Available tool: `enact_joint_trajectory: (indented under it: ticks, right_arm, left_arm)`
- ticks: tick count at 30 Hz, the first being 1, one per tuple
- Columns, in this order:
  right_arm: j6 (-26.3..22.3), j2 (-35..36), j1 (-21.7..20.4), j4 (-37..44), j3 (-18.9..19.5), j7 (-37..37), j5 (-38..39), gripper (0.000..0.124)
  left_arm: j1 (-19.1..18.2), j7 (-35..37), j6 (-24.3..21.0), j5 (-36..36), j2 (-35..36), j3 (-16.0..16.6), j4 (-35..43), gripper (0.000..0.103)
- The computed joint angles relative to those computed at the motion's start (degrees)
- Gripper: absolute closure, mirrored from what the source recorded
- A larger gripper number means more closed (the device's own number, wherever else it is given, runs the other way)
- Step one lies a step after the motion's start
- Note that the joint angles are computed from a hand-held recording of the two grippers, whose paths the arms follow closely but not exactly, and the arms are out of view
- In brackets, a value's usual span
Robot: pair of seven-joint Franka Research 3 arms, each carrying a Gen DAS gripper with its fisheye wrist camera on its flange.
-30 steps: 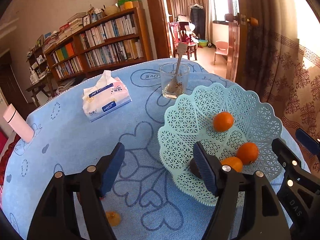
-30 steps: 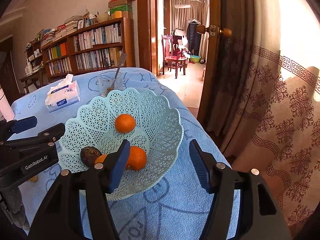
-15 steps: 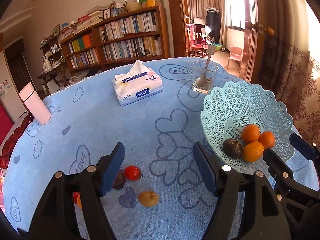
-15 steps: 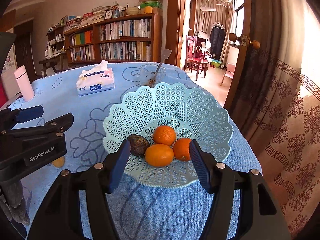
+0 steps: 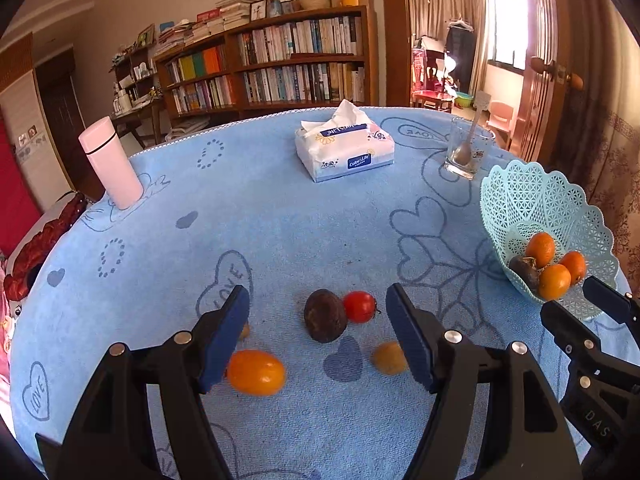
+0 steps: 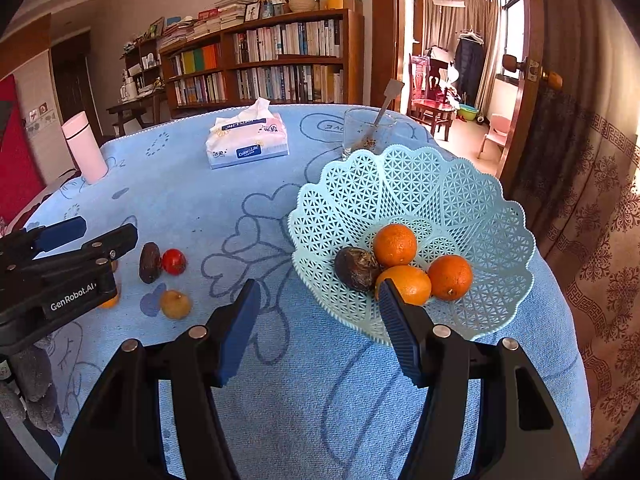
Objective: Organize fruits
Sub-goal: 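Withdraw both grippers from the basket toward the remaining fruit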
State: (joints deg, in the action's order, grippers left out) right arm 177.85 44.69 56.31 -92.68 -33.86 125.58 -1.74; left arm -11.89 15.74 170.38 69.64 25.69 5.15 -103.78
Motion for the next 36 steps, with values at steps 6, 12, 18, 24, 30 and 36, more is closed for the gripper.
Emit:
enact_joint_trajectory:
  ticks: [6,12,18,24,30,36]
  right_arm:
    - [-0.9,-0.6,-3.2,1.7,5.2,-2.3,0.0,0.061]
    - [-1.8,-0.2,-5.8,3.8,9.3,-4.0,-0.8,0.061]
    - [-3.5,0.3,-9.7,6.3,15.0,-6.3,-0.7,0.061]
    - [-5.0,1.2,-11.1,8.3,17.3,-7.1,-1.4,0.061]
    - [-6.2,2.1,-12.5,10.0,19.4,-7.7,-1.7,0.061]
    - [-6.9,2.6,-13.3,10.9,20.6,-8.2,-1.9,0.061]
  left_arm:
    - [1.4,-3.7,0.1,2.1,-1.6,1.4,-2.7,0.032]
    - [4.1,-6.3,-0.1,4.4,-2.8,1.2,-5.2,0.032]
    - [6.4,-5.4,0.0,2.6,-2.3,0.4,-6.9,0.032]
    - [6.9,-4.9,1.6,1.6,-1.8,1.1,-7.5,0.032]
    - [7.1,-2.8,2.4,-0.7,-0.8,1.6,-7.2,0.031]
    - [5.2,-3.1,3.0,0.8,-0.6,3.4,-7.3,0.029]
